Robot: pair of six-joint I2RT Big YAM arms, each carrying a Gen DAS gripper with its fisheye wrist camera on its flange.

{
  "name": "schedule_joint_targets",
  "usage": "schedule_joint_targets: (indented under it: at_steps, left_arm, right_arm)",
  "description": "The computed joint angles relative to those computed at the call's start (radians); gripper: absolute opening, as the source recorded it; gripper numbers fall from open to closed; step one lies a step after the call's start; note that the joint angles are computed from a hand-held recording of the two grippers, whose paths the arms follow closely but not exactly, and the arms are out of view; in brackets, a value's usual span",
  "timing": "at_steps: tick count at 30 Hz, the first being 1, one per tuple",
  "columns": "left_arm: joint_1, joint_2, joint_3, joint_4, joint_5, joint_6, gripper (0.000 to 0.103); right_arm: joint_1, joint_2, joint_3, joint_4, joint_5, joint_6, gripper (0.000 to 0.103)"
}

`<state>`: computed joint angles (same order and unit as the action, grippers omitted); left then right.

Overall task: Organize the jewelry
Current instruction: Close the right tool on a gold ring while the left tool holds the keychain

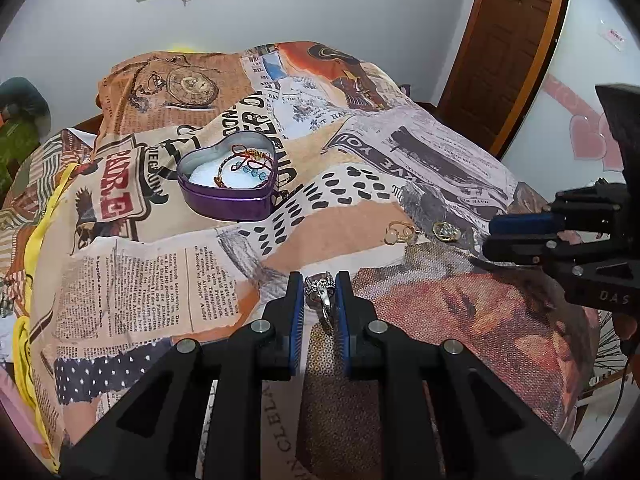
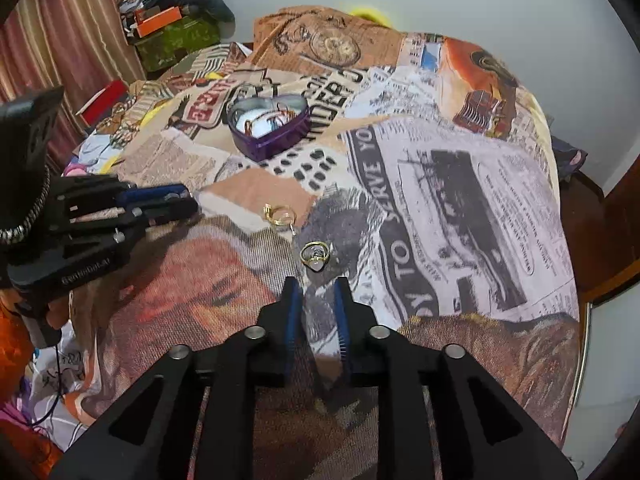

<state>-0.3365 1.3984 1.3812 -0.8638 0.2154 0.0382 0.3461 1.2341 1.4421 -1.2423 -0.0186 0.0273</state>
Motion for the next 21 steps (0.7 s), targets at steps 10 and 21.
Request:
schedule_joint_targets:
  at_steps: [10,21]
  left_arm:
    - [0.012,0.008,-0.003,0.005,-0.003,0.009,0.014]
    - [0.012,0.021,0.003,0.012,0.004,0.000,0.014]
  right_arm:
    - [0.009,0.030,0.016,0.042,-0.008,0.011,0.018]
    - [0.004,0.035,0.002,0.067,0.025,0.009,0.018]
